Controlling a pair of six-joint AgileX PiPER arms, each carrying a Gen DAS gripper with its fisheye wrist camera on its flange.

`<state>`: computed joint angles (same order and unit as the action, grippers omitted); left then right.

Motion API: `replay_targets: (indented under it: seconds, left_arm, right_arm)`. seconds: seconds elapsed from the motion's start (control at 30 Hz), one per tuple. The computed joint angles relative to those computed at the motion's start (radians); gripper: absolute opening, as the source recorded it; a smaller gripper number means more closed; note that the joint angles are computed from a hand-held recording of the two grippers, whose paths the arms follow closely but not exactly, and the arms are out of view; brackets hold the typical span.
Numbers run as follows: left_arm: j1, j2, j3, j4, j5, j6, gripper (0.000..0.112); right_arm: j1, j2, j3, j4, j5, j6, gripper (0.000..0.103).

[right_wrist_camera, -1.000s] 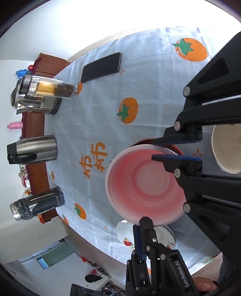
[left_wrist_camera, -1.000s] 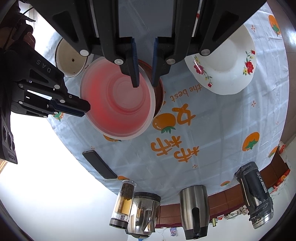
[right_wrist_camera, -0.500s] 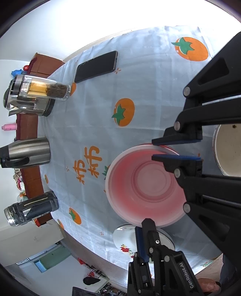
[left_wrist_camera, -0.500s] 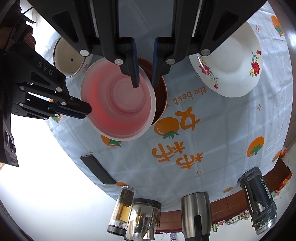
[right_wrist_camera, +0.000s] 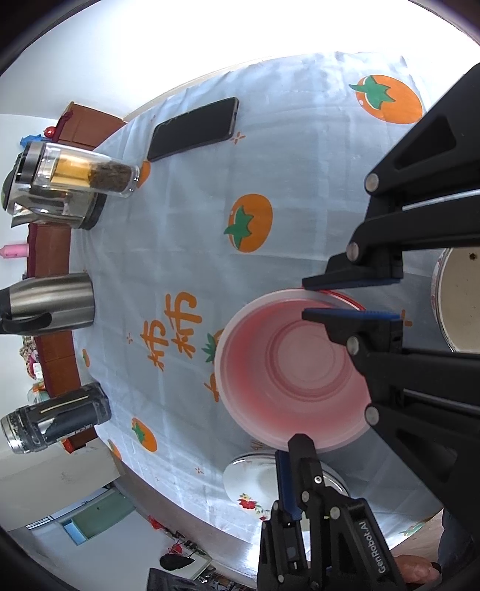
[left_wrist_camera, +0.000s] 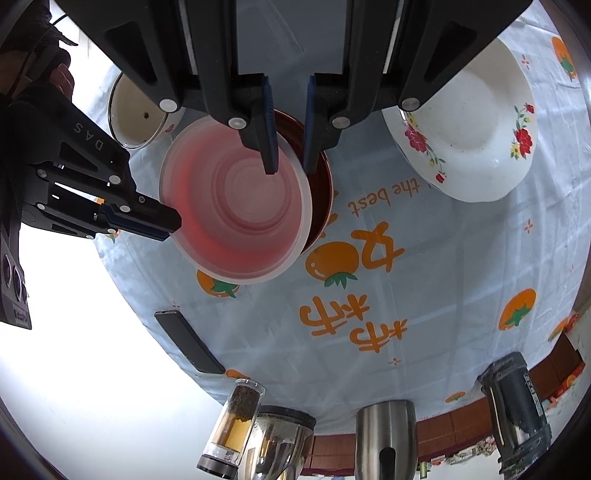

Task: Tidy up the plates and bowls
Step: 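Lower the pink bowl into the dark red bowl with both tools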

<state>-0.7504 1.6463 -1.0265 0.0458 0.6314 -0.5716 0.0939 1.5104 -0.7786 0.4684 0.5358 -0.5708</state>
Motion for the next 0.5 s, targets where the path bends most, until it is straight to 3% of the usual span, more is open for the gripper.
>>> replay_targets:
  seconds: [0.5]
  left_arm:
    - [0.007,0.019,0.019,-0.025,-0.017,0.017,0.015]
  right_arm:
    - [0.009,0.042,0.003,0.003,-0.009,-0.005,0.009]
